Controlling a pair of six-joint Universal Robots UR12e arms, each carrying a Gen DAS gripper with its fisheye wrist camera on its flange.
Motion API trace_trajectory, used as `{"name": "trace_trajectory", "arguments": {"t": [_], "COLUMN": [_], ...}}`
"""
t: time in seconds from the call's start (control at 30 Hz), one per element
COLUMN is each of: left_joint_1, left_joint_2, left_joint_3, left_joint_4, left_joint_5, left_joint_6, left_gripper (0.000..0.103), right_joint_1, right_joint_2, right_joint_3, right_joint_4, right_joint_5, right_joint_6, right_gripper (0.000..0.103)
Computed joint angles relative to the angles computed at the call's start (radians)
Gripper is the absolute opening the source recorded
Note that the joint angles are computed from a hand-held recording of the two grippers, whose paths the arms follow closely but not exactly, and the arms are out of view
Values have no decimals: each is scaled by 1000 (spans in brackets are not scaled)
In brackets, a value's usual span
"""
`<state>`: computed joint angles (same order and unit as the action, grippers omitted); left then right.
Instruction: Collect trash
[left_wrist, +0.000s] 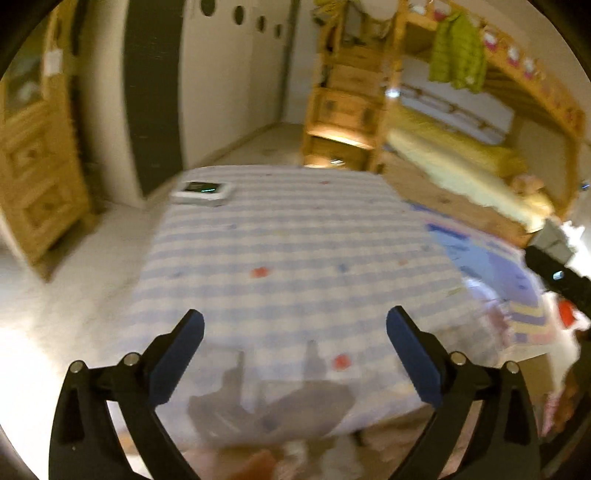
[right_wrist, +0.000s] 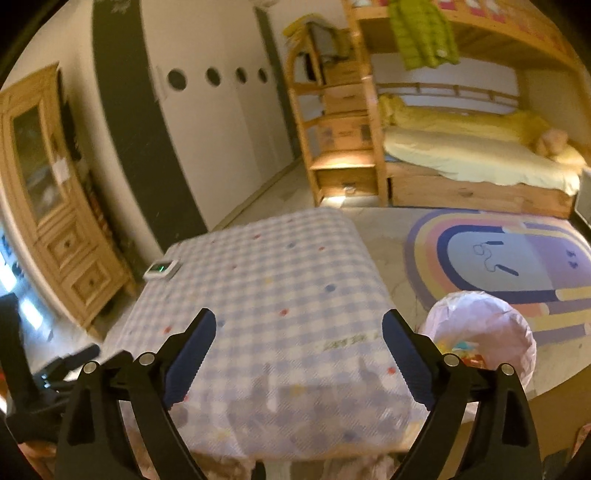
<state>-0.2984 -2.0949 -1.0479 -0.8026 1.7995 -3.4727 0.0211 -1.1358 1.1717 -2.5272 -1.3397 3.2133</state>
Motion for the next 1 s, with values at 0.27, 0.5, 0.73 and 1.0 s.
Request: {"name": "trace_trajectory", "arguments": {"t": [0.27, 0.5, 0.73, 1.0], "left_joint_1": [-23, -47, -52, -58], "left_joint_2": [78, 110, 129, 128], "left_joint_3": [-35, -32, -39, -35], "left_joint_4": [-106, -131, -128, -111], "left_joint_5": [187, 238, 267, 262], "left_joint_6": [-59, -51, -76, -56], "left_gripper": [96, 96, 96, 96], "right_joint_1": [24, 33, 25, 23], "right_joint_2": [-78, -131, -162, -163], "right_joint_3": [28, 60, 87, 86], "right_joint_4": [115, 130, 83, 77], "right_joint_5": [-26, -83, -91, -84], "right_joint_6": [-117, -137, -112, -114], "right_gripper": [92, 92, 92, 92]}}
